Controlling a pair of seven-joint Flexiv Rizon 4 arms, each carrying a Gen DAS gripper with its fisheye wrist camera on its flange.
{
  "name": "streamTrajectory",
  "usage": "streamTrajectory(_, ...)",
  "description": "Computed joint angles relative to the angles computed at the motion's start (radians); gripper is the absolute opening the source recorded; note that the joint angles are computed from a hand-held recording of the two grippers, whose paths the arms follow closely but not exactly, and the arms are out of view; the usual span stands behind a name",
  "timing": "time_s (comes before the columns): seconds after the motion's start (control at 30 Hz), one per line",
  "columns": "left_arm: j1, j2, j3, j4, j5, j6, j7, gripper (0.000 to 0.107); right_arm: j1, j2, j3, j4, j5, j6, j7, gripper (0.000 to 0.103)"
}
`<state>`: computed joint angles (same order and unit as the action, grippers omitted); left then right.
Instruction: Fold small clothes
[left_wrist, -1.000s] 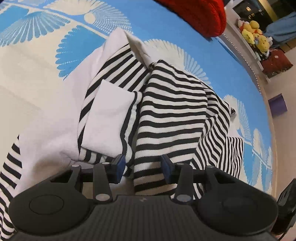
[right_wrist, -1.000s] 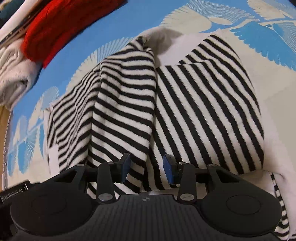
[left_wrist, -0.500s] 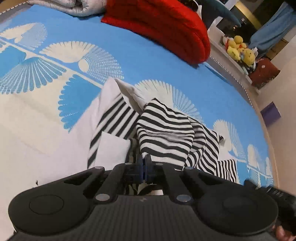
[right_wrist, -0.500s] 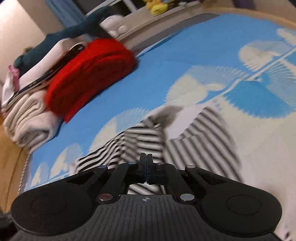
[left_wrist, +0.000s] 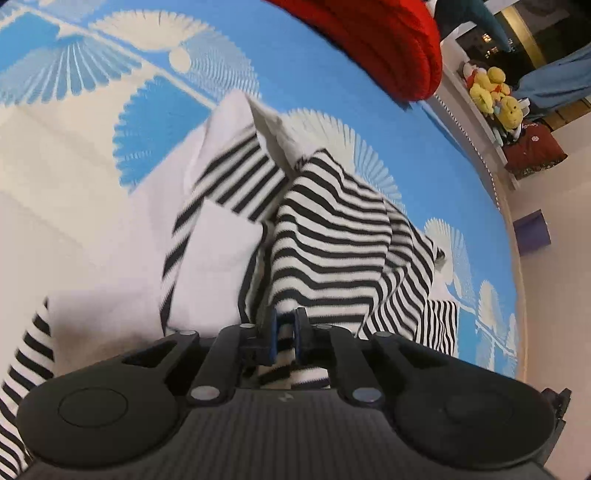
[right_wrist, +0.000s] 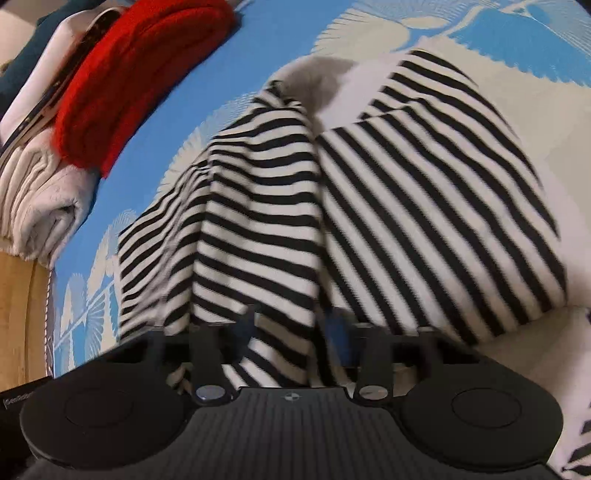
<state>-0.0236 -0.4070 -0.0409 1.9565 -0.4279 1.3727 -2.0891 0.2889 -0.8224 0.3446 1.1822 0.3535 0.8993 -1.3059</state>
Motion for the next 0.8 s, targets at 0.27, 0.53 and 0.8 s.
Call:
streamTrajectory(0.27,-0.175,0.006,0.258,-0.049,0.254,0.077,-0.217,0.001,0.014,0.098,-0.055,0.128,0.007,0.434,-0.012,0.001)
streamTrajectory(0.53,-0.071,0.017,0.159,-0.045,0.224,-0.128,-0.243,0.001,0.005,0.095,-0.112,0.103,-0.127,-0.032,0.276,0.005)
streamTrajectory(0.8,0.151,-0.007,-0.218,0.067,-0.15,0.188,0.013,0.058,0.016,0.079,-0.119,0.096,-0.177,0.052,0.266,0.052)
